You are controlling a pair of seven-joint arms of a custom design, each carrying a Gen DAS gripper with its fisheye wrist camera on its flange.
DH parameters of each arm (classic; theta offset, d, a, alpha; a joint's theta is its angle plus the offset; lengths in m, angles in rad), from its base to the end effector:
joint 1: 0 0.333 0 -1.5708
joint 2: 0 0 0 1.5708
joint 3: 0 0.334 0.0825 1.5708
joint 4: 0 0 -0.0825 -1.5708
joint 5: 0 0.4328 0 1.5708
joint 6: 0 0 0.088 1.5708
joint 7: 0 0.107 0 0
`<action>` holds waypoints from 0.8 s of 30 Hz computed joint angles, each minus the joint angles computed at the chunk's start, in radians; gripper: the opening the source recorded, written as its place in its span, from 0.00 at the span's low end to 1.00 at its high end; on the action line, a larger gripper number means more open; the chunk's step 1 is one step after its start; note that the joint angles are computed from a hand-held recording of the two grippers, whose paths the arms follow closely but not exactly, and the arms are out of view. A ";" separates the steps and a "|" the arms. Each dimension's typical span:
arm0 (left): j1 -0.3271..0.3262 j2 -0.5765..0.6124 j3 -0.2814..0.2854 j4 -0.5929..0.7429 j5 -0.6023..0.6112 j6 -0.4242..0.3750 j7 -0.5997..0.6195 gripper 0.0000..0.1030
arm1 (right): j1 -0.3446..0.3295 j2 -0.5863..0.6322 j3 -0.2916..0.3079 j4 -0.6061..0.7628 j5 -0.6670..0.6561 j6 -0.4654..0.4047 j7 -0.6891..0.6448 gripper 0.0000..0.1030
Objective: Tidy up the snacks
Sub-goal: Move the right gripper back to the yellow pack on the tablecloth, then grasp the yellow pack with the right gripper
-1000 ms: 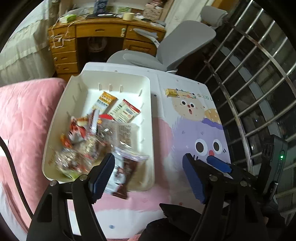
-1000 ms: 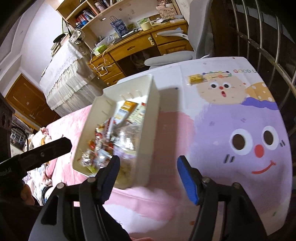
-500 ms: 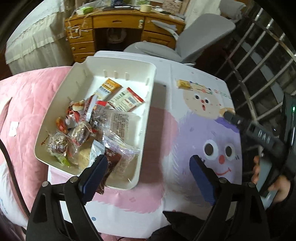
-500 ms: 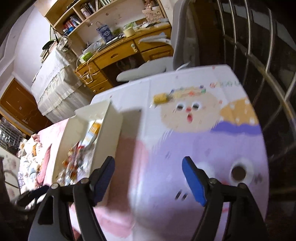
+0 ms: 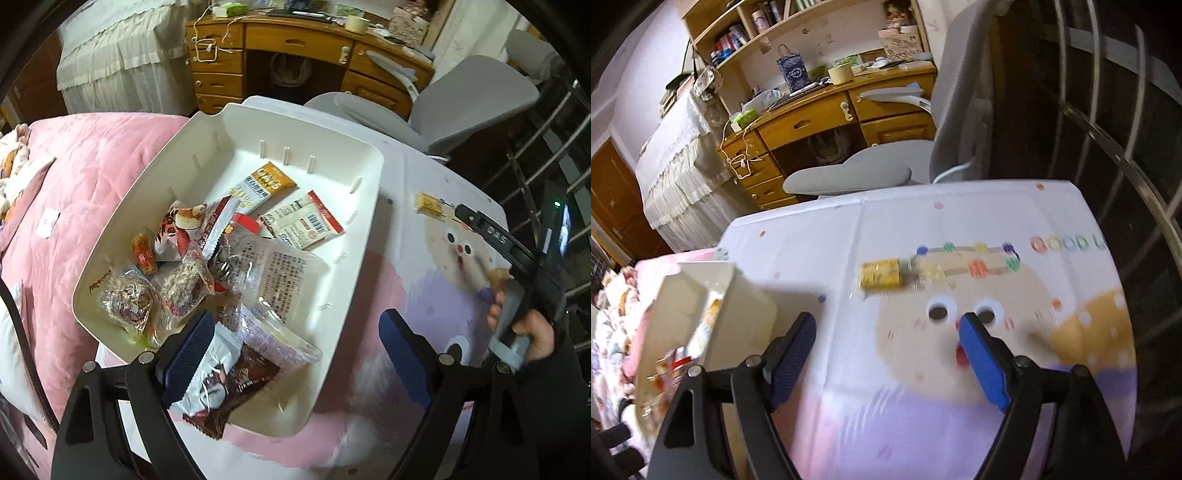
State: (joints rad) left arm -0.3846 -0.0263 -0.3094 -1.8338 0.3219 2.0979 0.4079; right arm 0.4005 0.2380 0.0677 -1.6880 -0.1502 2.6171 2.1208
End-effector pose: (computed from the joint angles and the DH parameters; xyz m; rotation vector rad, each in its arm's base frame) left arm 0.4925 -0.3924 0.5722 -2.3238 1.6334 -0.4713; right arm 0.6513 0.3279 0.5388 -1.7653 1.7416 -0.3710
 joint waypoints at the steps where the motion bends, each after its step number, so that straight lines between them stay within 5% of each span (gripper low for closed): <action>1: 0.001 0.001 0.001 -0.002 0.004 -0.001 -0.005 0.87 | 0.004 0.028 -0.005 0.024 -0.019 0.008 0.000 0.78; 15: 0.018 0.001 0.013 -0.024 0.021 0.003 -0.029 0.87 | 0.095 0.253 -0.097 0.245 -0.230 -0.016 0.010 0.77; 24: 0.033 -0.022 0.016 -0.045 0.015 0.010 -0.044 0.87 | 0.106 0.307 -0.099 0.320 -0.231 -0.047 -0.017 0.53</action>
